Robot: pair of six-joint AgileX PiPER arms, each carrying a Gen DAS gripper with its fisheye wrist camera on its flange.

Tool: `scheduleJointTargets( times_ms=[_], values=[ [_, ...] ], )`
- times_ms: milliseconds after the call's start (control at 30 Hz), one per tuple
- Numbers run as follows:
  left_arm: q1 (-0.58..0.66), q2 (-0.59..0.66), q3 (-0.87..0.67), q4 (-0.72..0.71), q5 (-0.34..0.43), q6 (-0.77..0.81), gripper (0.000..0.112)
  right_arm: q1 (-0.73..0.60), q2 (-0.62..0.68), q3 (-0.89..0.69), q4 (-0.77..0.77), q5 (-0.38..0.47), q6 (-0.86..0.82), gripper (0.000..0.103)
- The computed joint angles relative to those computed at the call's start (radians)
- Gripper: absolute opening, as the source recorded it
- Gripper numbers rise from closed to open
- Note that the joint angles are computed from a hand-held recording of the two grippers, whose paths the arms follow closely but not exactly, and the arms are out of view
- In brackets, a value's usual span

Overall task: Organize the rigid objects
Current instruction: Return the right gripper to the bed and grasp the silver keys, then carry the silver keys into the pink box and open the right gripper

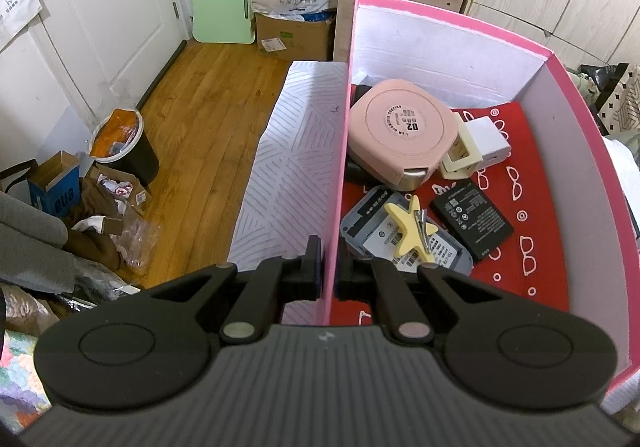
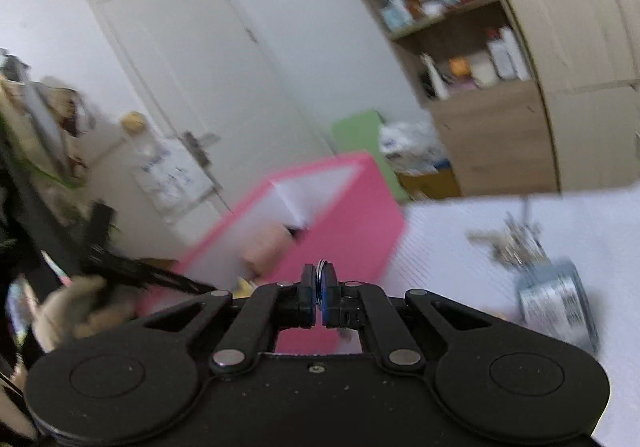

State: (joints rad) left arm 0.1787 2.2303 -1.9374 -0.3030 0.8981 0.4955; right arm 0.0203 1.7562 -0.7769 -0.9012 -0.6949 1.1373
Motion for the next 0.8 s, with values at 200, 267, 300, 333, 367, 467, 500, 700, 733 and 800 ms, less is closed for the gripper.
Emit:
scheduleJointTargets(
  times_ms=[200,267,300,333,367,467,500,700,733,800],
  values=[
    [0.002,-0.044,0.063,0.005,-0.033,0.045,0.005,0.019,0.020,-0.152,-0.159,-0.052,0.132,0.005],
    [0.004,-0.049,0.077,0.001,-0.042,0.049,0.004,0.034,0.035,-0.203,-0.197,-0.066,0.157,0.005],
    [0.004,-0.052,0.084,-0.001,-0.049,0.050,0.004,0.041,0.048,-0.227,-0.211,-0.074,0.170,0.005],
    [0.005,-0.054,0.087,-0.002,-0.052,0.049,0.004,0.051,0.060,-0.251,-0.236,-0.079,0.189,0.005],
    [0.005,-0.056,0.091,-0.004,-0.056,0.051,0.004,0.062,0.073,-0.275,-0.254,-0.074,0.205,0.005],
    [0.007,-0.053,0.087,-0.009,-0.052,0.051,0.004,0.097,0.118,-0.346,-0.313,-0.048,0.252,0.005],
    [0.007,-0.053,0.087,-0.010,-0.052,0.051,0.004,0.109,0.141,-0.379,-0.340,-0.033,0.278,0.005],
    [0.010,-0.062,0.109,-0.022,-0.071,0.055,0.004,0.174,0.234,-0.494,-0.481,0.133,0.382,0.005],
    [0.009,-0.063,0.111,-0.021,-0.073,0.055,0.004,0.172,0.250,-0.508,-0.501,0.130,0.413,0.005],
    [0.006,-0.062,0.107,-0.015,-0.070,0.051,0.005,0.179,0.267,-0.530,-0.526,0.158,0.443,0.005]
  ],
)
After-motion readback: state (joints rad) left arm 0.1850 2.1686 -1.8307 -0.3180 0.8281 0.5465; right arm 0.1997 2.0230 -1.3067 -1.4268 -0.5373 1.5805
